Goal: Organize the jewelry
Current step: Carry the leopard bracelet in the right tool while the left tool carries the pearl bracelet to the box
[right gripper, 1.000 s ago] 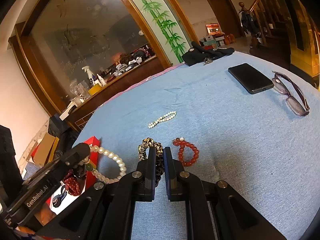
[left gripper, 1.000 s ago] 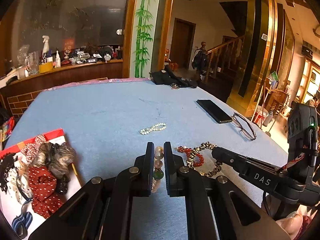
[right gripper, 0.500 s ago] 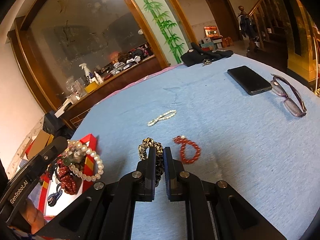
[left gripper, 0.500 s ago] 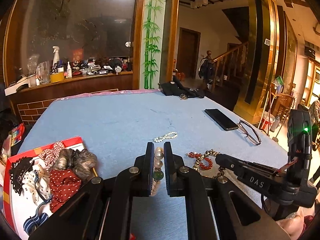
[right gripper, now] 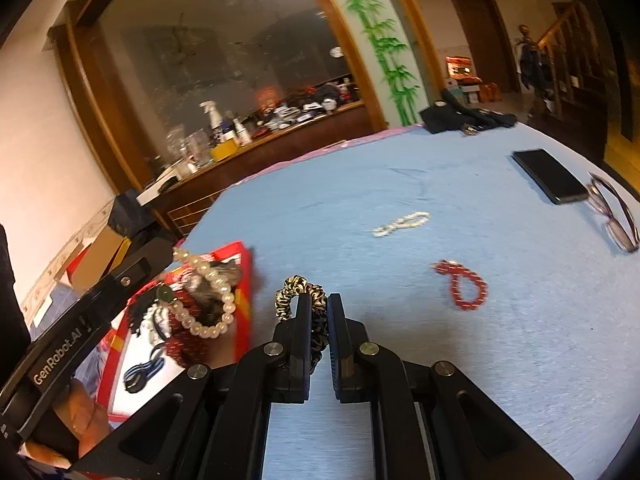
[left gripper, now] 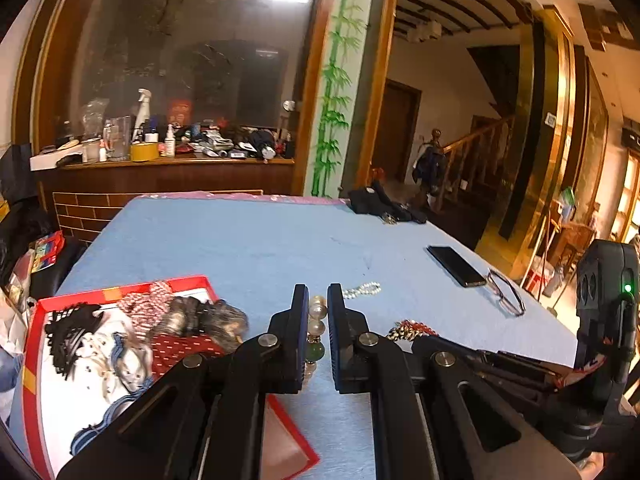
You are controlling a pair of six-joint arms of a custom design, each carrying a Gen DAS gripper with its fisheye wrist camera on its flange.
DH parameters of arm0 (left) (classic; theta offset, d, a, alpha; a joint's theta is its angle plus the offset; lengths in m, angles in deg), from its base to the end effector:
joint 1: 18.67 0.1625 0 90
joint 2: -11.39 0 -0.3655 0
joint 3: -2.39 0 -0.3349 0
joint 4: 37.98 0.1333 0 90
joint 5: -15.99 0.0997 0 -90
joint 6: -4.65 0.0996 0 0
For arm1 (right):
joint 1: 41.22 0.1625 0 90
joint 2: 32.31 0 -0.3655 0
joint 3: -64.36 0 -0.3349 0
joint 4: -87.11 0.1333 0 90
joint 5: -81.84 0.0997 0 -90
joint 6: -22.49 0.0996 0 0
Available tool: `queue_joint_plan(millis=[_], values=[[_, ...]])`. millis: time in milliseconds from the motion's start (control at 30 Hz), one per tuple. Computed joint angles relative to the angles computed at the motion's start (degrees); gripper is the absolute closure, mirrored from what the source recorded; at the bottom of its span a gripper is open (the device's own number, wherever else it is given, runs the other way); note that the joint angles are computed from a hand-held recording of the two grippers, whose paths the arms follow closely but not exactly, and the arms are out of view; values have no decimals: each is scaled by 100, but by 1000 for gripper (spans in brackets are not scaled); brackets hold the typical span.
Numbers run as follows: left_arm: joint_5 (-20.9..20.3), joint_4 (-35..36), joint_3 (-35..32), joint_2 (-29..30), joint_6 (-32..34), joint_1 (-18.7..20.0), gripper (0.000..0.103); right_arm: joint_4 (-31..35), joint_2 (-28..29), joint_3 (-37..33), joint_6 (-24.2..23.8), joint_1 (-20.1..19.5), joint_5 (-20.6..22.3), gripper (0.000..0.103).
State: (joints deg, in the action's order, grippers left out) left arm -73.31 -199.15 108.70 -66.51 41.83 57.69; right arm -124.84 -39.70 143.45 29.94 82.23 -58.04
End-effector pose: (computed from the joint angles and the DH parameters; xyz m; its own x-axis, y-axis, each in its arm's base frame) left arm 0.0100 -0.5293 0.3551 -0.6711 0.6126 -0.4174 0.7264 0.4308 -0.5355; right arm 0.3678 -0.4530 -0.0728 -0.9002 0.2034 0.3852 -0.2378 0.5115 -0.8258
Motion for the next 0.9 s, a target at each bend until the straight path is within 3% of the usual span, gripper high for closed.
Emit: queue_joint_plan(millis=[267,633,900], values=[[25,5,-376,49,-145,337,94,928,451,-1060,-189,163,195,94],[696,-230,-848,275,-343,839,94,2289,1248,-2510,-161,154,784,94],[1085,-73,-1026,409,-508,935,94,2951,1609,-3128,-32,42,1008,94]])
